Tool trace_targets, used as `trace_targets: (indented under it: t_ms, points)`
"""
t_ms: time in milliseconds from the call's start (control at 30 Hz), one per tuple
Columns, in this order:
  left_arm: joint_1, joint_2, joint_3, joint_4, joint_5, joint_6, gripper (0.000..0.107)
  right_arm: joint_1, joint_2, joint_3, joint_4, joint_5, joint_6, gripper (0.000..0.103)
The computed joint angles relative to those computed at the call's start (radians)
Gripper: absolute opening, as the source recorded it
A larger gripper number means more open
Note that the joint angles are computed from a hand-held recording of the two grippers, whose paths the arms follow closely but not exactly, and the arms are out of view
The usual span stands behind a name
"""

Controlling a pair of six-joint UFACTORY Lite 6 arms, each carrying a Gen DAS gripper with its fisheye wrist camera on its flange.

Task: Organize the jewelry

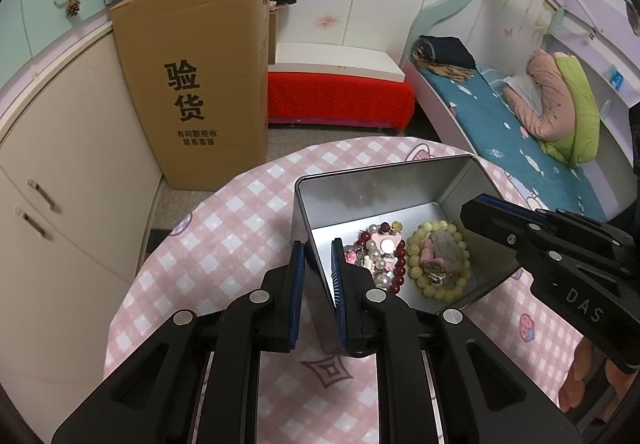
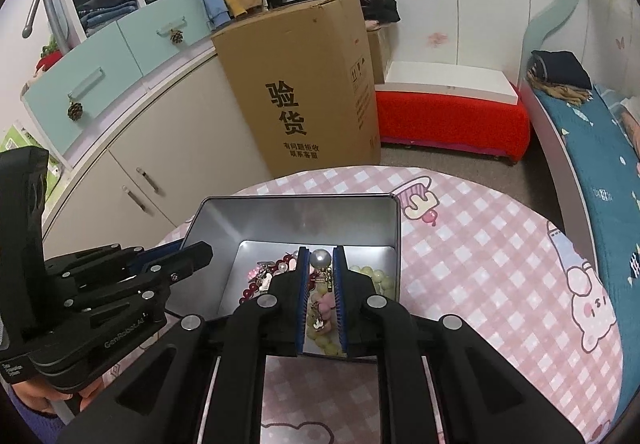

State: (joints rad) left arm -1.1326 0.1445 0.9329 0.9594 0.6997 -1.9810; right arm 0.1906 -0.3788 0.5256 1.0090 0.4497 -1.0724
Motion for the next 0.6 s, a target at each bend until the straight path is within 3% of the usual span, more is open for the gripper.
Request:
trace_targets:
  t_ms: [200, 333, 433, 533, 600]
  points:
    - [-0.001, 0.004, 0.008, -0.006, 0.002, 0.005, 0.014, -0.009, -0.008, -0.001, 0.001, 0.004, 0.006, 0.016]
    - [-0.002, 0.006, 0.010, -0.005, 0.007, 0.006, 0.014, -0.040, -0.063, -0.016, -0.025, 0.033, 0.031, 0.037]
    - [-0.013, 0.002, 0.012, 0.002, 0.028, -0.009, 0.016, -0.072, -0.120, -0.022, -0.070, 0.063, 0.074, 0.039]
    - [-0.025, 0.003, 0.025, -0.010, 0.053, 0.006, 0.016, -0.118, -0.187, -0.032, -0.105, 0.095, 0.111, 0.052]
    - [-0.033, 0.004, 0.035, -0.020, 0.066, 0.015, 0.017, -0.159, -0.240, -0.039, -0.118, 0.137, 0.124, 0.052]
